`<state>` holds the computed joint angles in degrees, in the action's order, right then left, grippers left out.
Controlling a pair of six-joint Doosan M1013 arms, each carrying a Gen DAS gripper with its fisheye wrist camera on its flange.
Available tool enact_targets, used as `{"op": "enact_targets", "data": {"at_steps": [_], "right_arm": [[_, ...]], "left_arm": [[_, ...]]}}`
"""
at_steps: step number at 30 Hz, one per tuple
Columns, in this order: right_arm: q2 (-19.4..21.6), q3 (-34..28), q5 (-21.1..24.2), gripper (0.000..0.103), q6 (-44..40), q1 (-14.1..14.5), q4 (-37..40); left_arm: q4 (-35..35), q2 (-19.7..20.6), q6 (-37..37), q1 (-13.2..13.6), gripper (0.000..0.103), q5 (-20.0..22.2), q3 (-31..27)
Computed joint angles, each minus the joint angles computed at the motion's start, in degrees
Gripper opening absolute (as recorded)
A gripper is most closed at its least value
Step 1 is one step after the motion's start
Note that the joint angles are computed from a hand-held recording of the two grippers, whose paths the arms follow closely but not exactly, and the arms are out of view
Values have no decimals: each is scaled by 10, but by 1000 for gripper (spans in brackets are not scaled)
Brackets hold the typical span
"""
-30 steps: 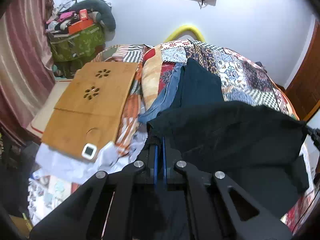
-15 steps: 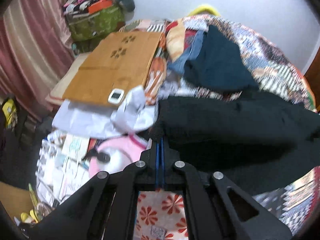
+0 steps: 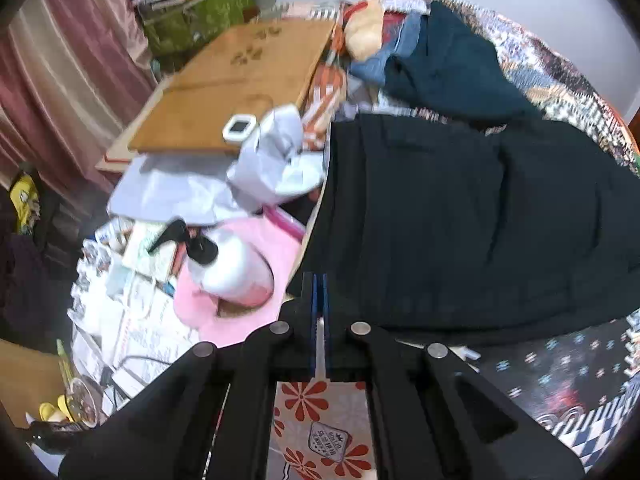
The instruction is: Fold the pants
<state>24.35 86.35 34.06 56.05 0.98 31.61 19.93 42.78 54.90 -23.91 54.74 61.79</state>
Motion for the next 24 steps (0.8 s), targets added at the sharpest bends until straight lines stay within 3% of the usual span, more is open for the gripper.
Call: {"op": "enact_targets", "data": {"at_steps": [2, 6, 12, 14, 19, 24], "right_arm": [[-6, 2, -10, 7, 13, -1, -15], [-14, -1, -27, 8, 33, -7, -23], [6, -39, -30, 36, 83, -10, -54], [18, -57, -18, 42, 96, -9, -63], [63, -118, 47, 43, 104, -7, -68], [109, -183, 117, 43, 102, -1, -76]], "left_arm": [[5, -3, -3, -1, 6, -8, -3], [2, -5, -3, -4, 27, -28, -19], [-6, 8, 4, -10, 60, -54, -61], [-10, 17, 11, -12, 68, -53, -79], [-55, 55, 56, -15, 83, -24, -153], [-83, 102, 95, -19, 85, 15, -231]]}}
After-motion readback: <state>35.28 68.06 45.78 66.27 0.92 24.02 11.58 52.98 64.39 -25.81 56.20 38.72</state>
